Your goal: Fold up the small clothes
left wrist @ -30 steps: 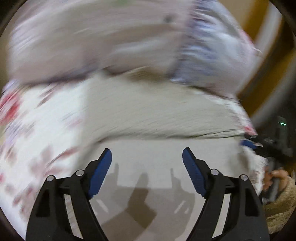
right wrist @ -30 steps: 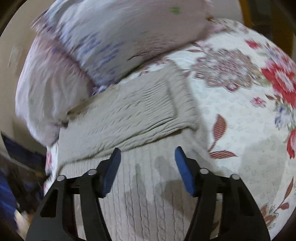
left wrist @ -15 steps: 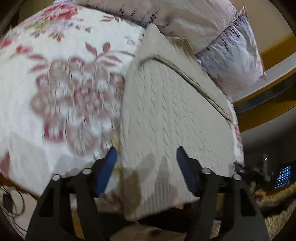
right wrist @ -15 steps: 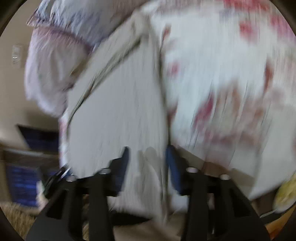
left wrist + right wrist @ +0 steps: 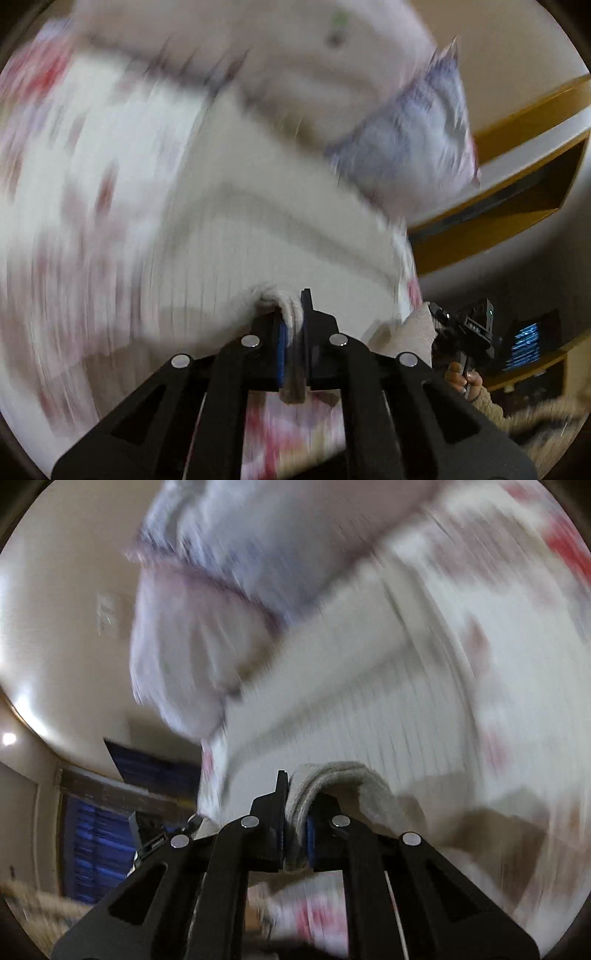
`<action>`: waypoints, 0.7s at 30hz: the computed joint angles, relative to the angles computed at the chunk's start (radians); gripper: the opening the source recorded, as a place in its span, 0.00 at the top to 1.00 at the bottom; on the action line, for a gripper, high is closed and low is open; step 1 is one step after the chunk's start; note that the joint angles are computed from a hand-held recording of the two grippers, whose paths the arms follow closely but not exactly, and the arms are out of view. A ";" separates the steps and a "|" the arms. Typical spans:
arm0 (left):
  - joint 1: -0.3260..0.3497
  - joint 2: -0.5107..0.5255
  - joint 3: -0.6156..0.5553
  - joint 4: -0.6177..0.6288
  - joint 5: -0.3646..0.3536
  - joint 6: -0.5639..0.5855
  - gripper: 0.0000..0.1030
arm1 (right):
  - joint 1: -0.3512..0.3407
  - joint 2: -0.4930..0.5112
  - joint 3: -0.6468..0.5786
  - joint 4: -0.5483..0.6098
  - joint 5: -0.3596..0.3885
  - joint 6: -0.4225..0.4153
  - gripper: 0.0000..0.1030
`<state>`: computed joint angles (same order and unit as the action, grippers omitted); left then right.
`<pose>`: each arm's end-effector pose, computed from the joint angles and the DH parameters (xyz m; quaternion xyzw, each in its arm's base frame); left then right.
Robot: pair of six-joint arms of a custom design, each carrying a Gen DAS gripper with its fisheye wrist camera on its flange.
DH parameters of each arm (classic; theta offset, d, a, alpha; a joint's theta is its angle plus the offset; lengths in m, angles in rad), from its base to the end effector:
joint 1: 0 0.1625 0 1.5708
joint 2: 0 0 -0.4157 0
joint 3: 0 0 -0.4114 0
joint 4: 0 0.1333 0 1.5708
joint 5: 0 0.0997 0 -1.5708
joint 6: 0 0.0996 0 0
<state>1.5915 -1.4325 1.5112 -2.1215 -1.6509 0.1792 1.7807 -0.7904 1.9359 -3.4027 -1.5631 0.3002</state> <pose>0.1378 -0.5986 0.4988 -0.0862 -0.9677 0.2363 0.0154 0.2567 -0.5613 0.0693 0.0412 0.9408 -0.3247 0.0884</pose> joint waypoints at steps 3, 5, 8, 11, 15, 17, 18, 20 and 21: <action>-0.038 0.153 -0.156 -0.105 0.062 0.022 0.89 | 0.001 0.094 -0.204 0.025 -0.087 -0.073 0.92; -0.052 0.251 -0.259 -0.129 0.126 -0.018 0.57 | -0.008 0.161 -0.338 0.107 -0.169 -0.056 0.87; -0.058 0.329 -0.341 -0.144 0.234 -0.082 0.26 | -0.018 0.203 -0.437 0.235 -0.242 0.044 0.33; -0.039 0.346 -0.377 -0.059 0.249 -0.106 0.20 | -0.006 0.196 -0.387 0.173 -0.221 -0.002 0.16; -0.014 0.367 -0.395 0.021 0.255 -0.112 0.22 | -0.003 0.180 -0.335 0.167 -0.224 0.004 0.11; -0.003 0.384 -0.401 0.048 0.220 -0.144 0.27 | -0.025 0.164 -0.302 0.158 -0.186 0.027 0.11; -0.005 0.387 -0.393 0.048 0.218 -0.148 0.32 | -0.028 0.163 -0.292 0.152 -0.178 0.032 0.11; -0.015 0.376 -0.351 0.006 0.216 -0.131 0.54 | -0.031 0.161 -0.284 0.151 -0.162 0.028 0.11; -0.015 0.388 -0.363 0.041 0.197 -0.167 0.80 | -0.031 0.162 -0.286 0.156 -0.157 0.025 0.11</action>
